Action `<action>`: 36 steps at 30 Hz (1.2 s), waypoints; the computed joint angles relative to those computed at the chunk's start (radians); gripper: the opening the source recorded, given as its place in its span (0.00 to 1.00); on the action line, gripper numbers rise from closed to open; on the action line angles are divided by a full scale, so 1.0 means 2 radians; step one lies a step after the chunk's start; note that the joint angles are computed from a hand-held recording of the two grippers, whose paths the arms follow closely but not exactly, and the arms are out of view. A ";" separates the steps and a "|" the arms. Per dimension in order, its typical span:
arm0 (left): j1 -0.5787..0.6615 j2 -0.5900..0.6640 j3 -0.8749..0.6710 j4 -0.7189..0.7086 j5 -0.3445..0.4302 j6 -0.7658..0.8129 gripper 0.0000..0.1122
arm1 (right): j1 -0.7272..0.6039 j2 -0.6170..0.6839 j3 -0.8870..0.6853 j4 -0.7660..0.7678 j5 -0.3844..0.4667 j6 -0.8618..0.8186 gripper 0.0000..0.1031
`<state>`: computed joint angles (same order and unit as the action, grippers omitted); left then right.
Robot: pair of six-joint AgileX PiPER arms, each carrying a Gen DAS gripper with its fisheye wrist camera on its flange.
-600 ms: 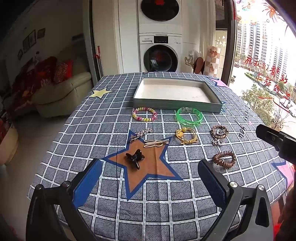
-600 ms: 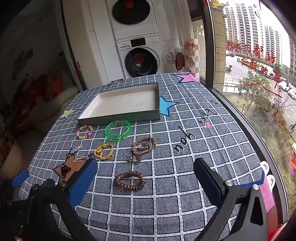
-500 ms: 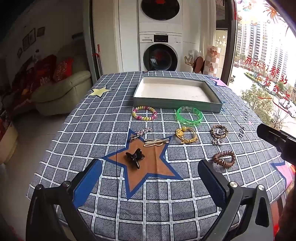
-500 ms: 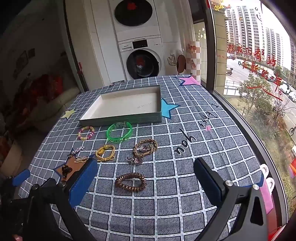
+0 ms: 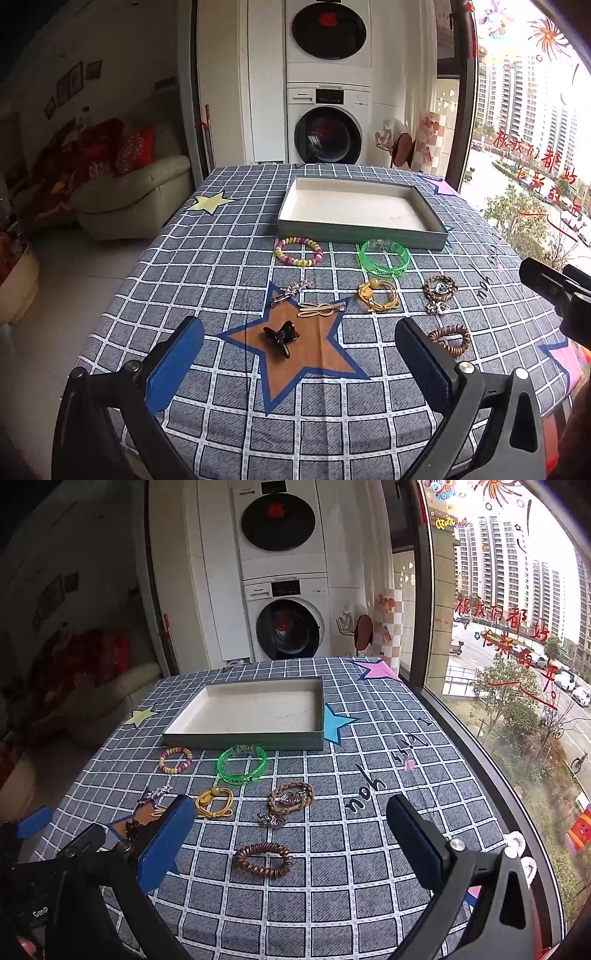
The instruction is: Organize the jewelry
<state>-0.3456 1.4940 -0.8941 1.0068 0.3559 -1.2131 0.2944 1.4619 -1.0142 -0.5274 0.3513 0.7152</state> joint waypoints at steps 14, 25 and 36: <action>0.004 -0.003 0.000 0.037 -0.001 -0.033 0.92 | 0.008 -0.004 0.004 -0.052 -0.001 0.048 1.00; 0.002 -0.006 0.003 0.048 -0.002 -0.043 0.92 | 0.013 -0.004 0.006 -0.066 -0.003 0.059 1.00; 0.001 -0.008 0.005 0.049 -0.001 -0.043 0.92 | 0.015 -0.006 0.003 -0.059 0.000 0.053 1.00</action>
<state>-0.3430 1.4790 -0.8845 1.1053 0.3529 -1.2982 0.3249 1.4504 -1.0084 -0.6456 0.3503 0.8205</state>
